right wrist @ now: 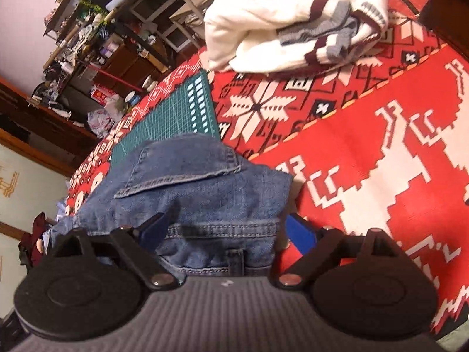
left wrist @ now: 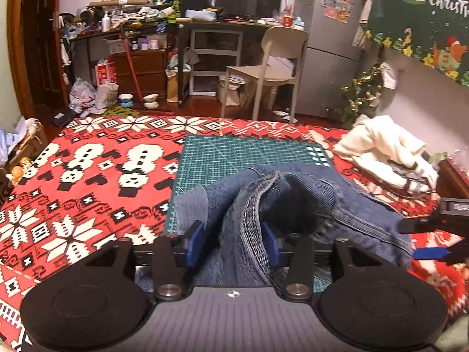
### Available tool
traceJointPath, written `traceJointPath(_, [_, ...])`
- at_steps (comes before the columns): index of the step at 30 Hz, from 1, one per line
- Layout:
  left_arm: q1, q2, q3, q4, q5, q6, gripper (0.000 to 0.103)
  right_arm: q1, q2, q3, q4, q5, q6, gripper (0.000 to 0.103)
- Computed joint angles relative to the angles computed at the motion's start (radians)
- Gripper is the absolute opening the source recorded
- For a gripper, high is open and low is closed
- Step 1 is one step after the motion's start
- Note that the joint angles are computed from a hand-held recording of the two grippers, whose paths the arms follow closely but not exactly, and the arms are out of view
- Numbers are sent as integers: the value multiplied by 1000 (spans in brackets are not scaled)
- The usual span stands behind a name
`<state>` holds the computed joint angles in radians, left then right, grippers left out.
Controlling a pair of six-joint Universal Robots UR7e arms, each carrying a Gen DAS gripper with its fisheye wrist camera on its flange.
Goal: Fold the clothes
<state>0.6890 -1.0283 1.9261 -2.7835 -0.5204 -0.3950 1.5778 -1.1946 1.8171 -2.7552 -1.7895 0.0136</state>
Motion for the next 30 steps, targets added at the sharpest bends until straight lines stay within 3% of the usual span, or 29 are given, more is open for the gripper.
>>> traceJointPath(10, [-73,-78,116,48,-15,31,59,13,12,-5,6,-27,-42,90])
traceJointPath(16, [-110,-64,148,95,14,96,62,9,12,-7,8,-26,-47,90])
traceJointPath(19, [-105,-45,127,188,28,76,62,10,9,-6,10,-27,-45,90])
traceJointPath(24, [-94,-15,86,373,76,-10,58,10,8,-5,10,-27,-39,90])
traceJointPath(30, [-80,3,71,352,110,-26,48,15,20,-10,5,-43,-56,89])
